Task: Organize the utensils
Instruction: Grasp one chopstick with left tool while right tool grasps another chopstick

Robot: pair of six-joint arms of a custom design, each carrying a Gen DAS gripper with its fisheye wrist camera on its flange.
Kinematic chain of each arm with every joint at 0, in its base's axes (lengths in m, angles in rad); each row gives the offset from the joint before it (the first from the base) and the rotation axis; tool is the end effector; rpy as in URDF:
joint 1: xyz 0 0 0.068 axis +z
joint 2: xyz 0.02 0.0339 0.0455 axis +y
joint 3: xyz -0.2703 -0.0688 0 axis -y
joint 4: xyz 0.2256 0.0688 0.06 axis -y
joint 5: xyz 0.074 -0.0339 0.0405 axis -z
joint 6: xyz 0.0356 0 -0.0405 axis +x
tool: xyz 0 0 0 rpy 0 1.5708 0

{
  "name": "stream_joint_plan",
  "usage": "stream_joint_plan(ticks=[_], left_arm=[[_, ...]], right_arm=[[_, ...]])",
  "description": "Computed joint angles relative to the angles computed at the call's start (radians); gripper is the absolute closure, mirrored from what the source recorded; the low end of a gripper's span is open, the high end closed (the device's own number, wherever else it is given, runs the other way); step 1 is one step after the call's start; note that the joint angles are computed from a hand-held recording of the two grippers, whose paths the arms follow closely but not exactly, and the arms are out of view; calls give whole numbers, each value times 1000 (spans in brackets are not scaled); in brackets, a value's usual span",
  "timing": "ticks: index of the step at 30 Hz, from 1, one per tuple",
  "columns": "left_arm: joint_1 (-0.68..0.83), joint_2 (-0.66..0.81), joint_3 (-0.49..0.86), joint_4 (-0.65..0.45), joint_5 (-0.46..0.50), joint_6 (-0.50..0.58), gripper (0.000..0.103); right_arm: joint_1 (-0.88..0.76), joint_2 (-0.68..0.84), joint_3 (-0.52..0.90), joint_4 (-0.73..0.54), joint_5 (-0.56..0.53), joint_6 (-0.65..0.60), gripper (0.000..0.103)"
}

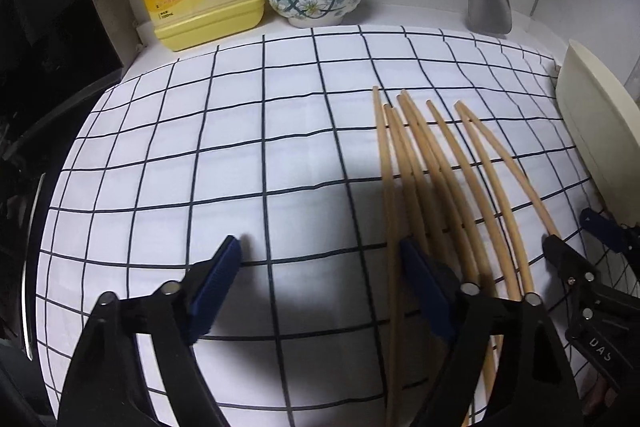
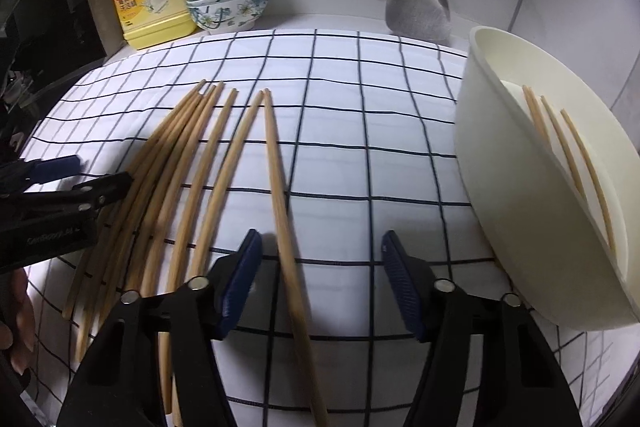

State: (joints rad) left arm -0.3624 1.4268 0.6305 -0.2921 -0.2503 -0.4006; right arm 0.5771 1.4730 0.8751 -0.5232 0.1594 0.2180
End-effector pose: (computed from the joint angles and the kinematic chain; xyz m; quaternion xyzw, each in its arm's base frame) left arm 0.2202 -0.0741 0.1656 -0.0482 0.9627 0.0243 0.2651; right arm 0.2221 0.1378 0.2068 -0.1561 0.9593 0.0145 0.2350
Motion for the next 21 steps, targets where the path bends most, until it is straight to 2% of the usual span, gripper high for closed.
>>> stream_joint_plan(ticks=[2, 4, 5, 7, 9, 10, 13, 21], left_arm=[[-7, -4, 0, 5, 5, 4, 37], [-14, -5, 5, 4, 10, 9, 52], [-19, -6, 7, 3, 12, 10, 56], [-27, -10, 8, 1, 17, 11, 74], [-34, -15, 6, 0, 21, 21, 84], [-34, -17, 4, 1, 23, 30, 90], [-28, -28, -2, 1, 39, 50, 96], [8, -102, -26, -65, 99, 80, 96]], right_arm=[[2, 2, 0, 7, -11, -6, 53], [3, 4, 1, 12, -21, -10, 56], [5, 6, 3, 12, -24, -13, 59], [15, 6, 7, 8, -25, -14, 70], [31, 9, 10, 9, -16, -14, 89], [39, 11, 11, 9, -10, -17, 92], [55, 18, 18, 5, 1, -9, 96], [58, -27, 34, -42, -26, 57, 97]])
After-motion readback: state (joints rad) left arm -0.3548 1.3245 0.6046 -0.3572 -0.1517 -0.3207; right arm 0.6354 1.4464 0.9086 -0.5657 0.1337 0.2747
